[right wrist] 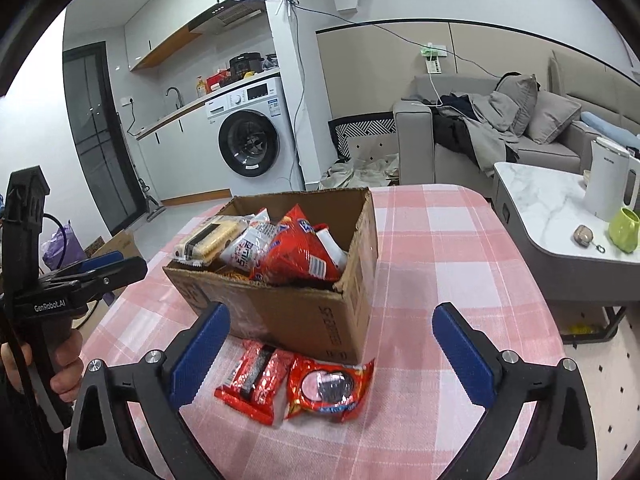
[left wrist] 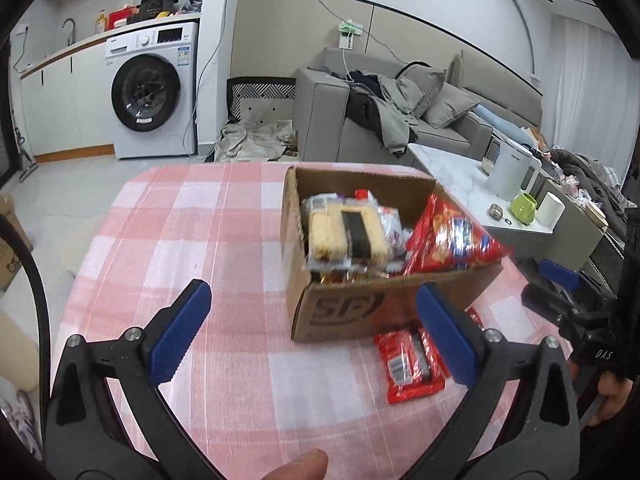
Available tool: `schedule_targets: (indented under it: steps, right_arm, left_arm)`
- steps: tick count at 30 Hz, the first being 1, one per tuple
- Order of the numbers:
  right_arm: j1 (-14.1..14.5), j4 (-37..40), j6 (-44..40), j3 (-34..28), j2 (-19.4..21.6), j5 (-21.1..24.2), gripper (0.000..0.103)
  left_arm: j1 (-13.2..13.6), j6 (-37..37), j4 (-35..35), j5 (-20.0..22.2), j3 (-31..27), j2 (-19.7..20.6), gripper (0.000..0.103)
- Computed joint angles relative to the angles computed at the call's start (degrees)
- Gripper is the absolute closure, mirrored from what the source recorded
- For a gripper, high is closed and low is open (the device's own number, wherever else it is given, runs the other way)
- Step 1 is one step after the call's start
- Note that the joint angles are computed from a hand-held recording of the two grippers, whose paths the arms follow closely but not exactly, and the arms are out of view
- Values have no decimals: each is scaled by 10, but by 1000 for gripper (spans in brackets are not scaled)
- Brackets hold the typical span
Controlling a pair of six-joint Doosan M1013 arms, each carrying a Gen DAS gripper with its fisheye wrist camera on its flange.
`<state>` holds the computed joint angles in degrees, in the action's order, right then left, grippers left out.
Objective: Organize snacks
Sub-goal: 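Withdraw both grippers from the box toward the last two packs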
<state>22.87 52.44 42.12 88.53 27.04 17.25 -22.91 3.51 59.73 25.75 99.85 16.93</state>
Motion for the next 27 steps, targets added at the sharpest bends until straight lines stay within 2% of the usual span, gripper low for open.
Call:
schedule_targets:
  steps: [7, 12, 27]
  right_arm:
    - [-3, -57, 65, 23, -11, 4, 0]
    - [-3, -108, 118, 30, -10, 12, 0]
    - [-2, -172, 187, 19, 7, 37, 0]
  left_arm:
    - [-11, -18, -1, 5, 22, -4, 1]
    - [-14, 7, -33, 2, 24, 1, 1]
    - [-16, 88, -122, -13, 9, 32, 1]
